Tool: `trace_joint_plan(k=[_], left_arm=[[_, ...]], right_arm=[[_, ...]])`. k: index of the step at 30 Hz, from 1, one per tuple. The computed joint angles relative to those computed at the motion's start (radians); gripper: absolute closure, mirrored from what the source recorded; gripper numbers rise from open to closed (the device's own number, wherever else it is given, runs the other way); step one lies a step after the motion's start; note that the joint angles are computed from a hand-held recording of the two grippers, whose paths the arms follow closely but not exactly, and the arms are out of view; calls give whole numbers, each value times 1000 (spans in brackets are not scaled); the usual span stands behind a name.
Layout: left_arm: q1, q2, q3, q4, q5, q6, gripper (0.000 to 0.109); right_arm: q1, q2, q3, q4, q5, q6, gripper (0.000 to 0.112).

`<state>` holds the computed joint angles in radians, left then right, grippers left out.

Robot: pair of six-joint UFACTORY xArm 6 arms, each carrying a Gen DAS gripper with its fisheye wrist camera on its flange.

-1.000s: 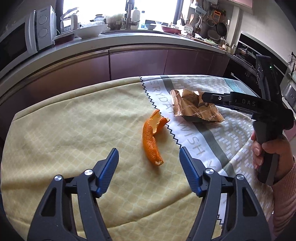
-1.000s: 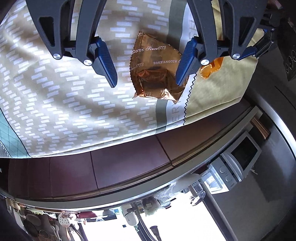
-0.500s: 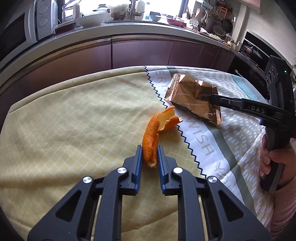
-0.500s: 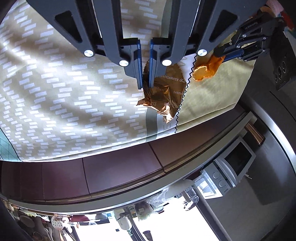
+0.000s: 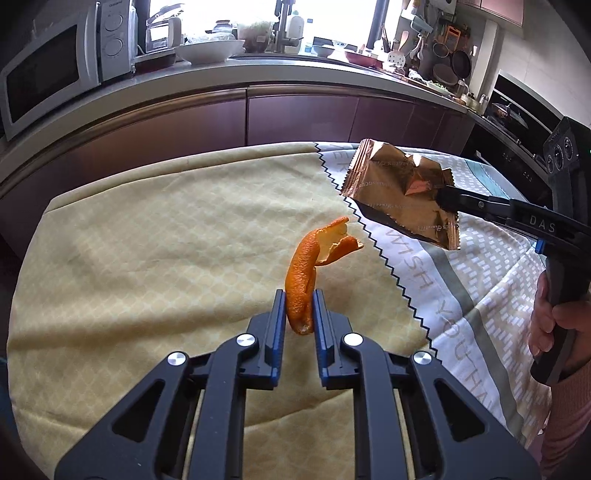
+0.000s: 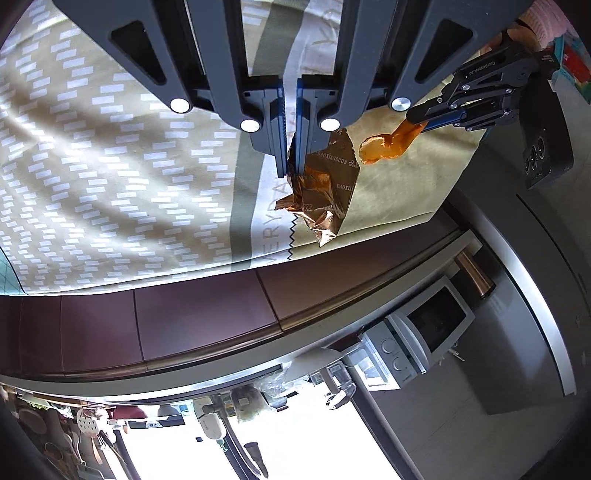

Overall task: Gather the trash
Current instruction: 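Close the left tool on the orange peel while the right tool lifts the wrapper, then carry the orange peel and brown wrapper over the teal bin with both tools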

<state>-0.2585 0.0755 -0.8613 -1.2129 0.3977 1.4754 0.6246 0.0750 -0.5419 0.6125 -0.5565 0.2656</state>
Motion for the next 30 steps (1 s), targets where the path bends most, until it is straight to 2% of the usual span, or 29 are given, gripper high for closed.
trace_joint_plan(k=[9, 18, 30], left_arm=[[110, -103, 79, -36, 45, 84, 94], [247, -147, 124, -24, 107, 135, 94], [400, -193, 158, -23, 158, 191, 94]], right_arm=[[81, -8, -6, -1, -48, 22, 109], [131, 41, -48, -79, -81, 114, 109], [189, 121, -170, -158, -57, 154, 109]])
